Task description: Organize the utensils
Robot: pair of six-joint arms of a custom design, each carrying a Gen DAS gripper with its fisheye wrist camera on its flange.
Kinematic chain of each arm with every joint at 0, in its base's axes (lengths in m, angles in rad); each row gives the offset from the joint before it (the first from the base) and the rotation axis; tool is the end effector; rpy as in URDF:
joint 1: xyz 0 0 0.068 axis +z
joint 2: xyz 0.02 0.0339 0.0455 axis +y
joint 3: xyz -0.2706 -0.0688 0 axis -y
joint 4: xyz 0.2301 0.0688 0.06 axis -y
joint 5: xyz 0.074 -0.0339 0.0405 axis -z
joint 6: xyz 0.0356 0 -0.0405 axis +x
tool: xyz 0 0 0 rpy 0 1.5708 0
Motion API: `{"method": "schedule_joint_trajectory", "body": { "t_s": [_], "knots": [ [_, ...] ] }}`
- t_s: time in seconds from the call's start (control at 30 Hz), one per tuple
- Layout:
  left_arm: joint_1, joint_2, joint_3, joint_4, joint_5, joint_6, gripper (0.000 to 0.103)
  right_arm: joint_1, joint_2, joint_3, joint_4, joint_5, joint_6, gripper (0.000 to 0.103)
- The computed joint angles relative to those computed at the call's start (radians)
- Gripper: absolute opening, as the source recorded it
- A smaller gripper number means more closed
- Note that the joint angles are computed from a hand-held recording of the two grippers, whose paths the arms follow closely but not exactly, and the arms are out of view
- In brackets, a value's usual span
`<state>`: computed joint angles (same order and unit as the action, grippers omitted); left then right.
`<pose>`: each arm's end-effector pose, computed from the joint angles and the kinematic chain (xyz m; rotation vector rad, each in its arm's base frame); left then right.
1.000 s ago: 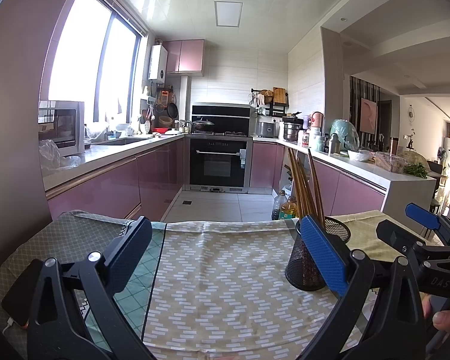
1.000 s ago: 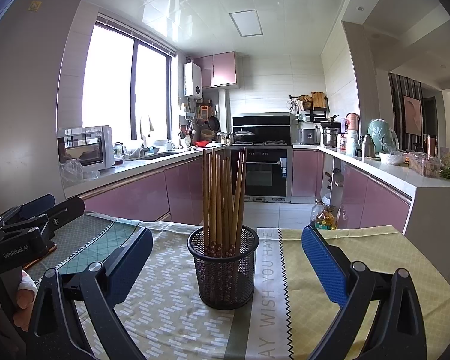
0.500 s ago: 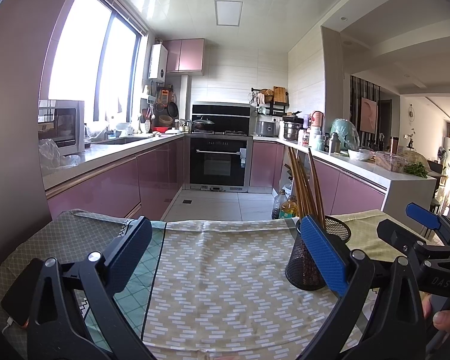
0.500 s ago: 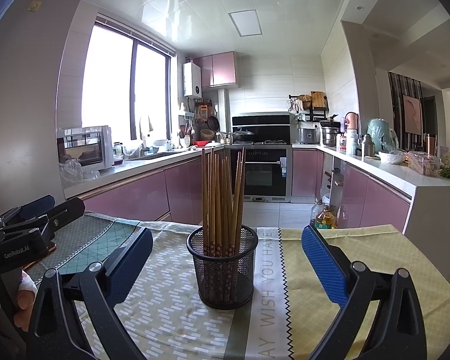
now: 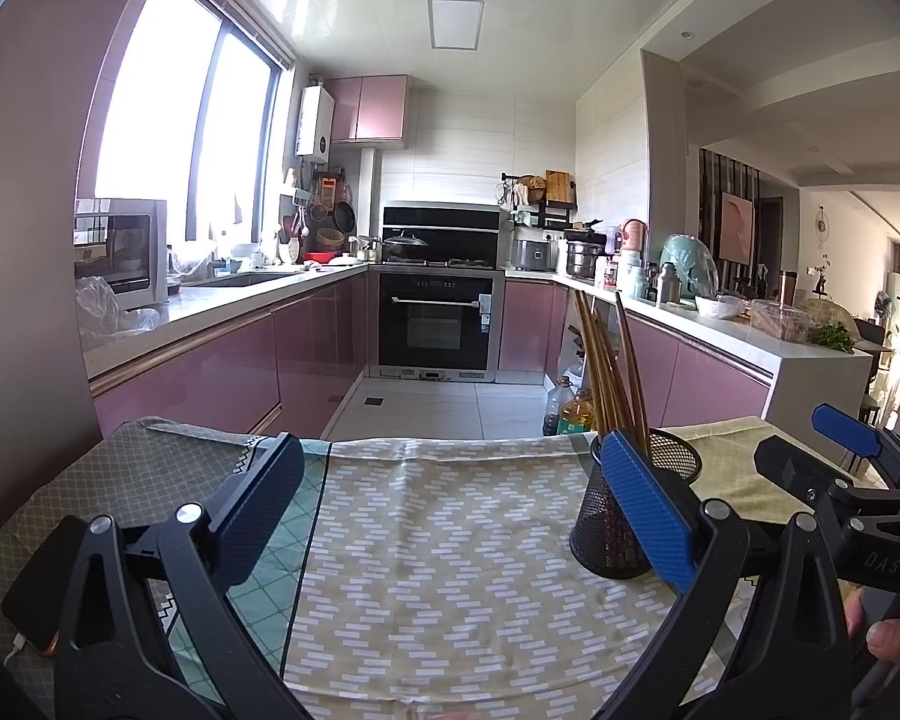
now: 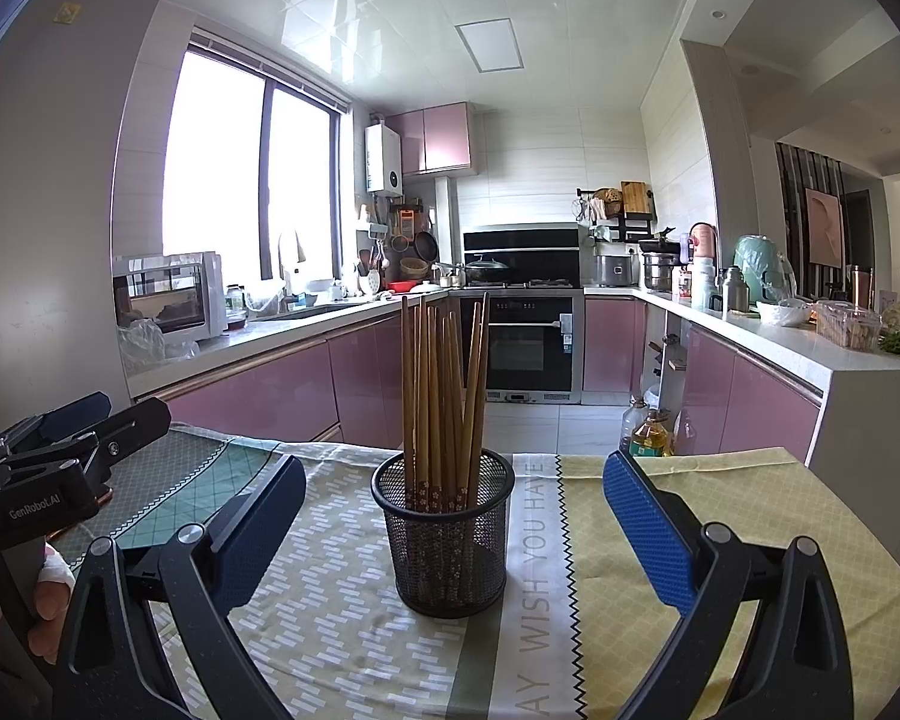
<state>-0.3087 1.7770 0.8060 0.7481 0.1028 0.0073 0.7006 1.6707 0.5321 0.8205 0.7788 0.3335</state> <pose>0.3433 -0.1133 0.1981 0.3566 1.7674 -0.3076 0.2395 0.1693 0.1679 0.1883 1.7854 0.0016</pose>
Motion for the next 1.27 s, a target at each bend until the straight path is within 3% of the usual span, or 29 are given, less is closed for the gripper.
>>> {"method": "schedule_joint_trajectory", "body": {
  "t_s": [1.03,1.13,1.27],
  "knots": [
    [-0.005,0.016,0.008,0.004,-0.005,0.018,0.097,-0.015,-0.001,-0.005,-0.011,-0.02,0.012,0.096],
    [0.006,0.029,0.061,-0.106,0.028,0.023,0.097,-0.06,-0.022,-0.005,-0.099,-0.046,0.042,0.096],
    [0.028,0.076,0.134,-0.222,0.013,0.036,0.097,-0.248,-0.026,0.045,-0.416,-0.187,0.153,0.096]
  ]
}}
